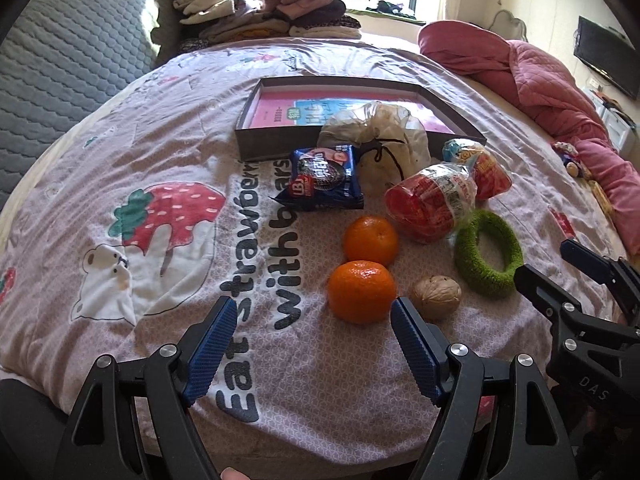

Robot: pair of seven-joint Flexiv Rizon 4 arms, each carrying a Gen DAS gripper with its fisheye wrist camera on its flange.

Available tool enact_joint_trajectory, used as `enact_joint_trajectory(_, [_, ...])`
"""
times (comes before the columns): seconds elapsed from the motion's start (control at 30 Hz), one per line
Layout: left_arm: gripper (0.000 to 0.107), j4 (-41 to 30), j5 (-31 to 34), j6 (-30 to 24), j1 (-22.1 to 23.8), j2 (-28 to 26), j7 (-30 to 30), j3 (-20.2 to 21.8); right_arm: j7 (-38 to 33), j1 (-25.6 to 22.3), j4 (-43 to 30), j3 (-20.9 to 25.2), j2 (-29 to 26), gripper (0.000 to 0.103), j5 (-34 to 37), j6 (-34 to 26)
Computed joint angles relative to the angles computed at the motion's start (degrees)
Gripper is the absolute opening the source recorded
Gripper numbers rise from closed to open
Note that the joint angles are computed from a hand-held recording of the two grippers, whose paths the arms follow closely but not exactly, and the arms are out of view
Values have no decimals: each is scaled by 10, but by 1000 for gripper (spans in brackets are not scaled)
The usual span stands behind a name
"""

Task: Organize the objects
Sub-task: 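Move left gripper to the orange while right gripper moves to the green fuzzy ring, then close left gripper on the orange while right gripper closes on the green ring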

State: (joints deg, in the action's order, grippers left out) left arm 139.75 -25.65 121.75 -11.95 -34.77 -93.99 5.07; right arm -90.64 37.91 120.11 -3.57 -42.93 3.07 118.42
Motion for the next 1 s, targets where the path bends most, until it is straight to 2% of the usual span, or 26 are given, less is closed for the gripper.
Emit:
enact_joint_trajectory(0.23, [80,-17,13,-14,12,-14,-3,-6,8,-18,-8,13,-8,73,-14,-5])
enact_joint_trajectory(0.43, [80,-29,50,-12,44,-24,-20,-23,19,-27,-22,18,-19,73,-29,-18])
enact_joint_trajectory(0.67, [80,-43,75,-7,64,-36,-35,-30,60,-72,-52,49,-34,72,-67,-44])
enact_joint_trajectory(0.73, [78,-48,81,-7,71,-39,-39,-32,72,-70,-65,42,-37,69,-73,-66])
enact_joint_trajectory(0.83, [69,-57,99,-10,85,-44,-42,-42,85,-99,-81,65,-46,60,-107,-89])
enact_joint_trajectory(0.93, [54,-62,123,-7,102,-51,-47,-54,87,-83,-83,46,-53,49,-110,-78])
enact_joint_trajectory(1.0, [44,-64,131,-2,101,-55,-46,-54,85,-91,-81,53,-56,35,-119,-67])
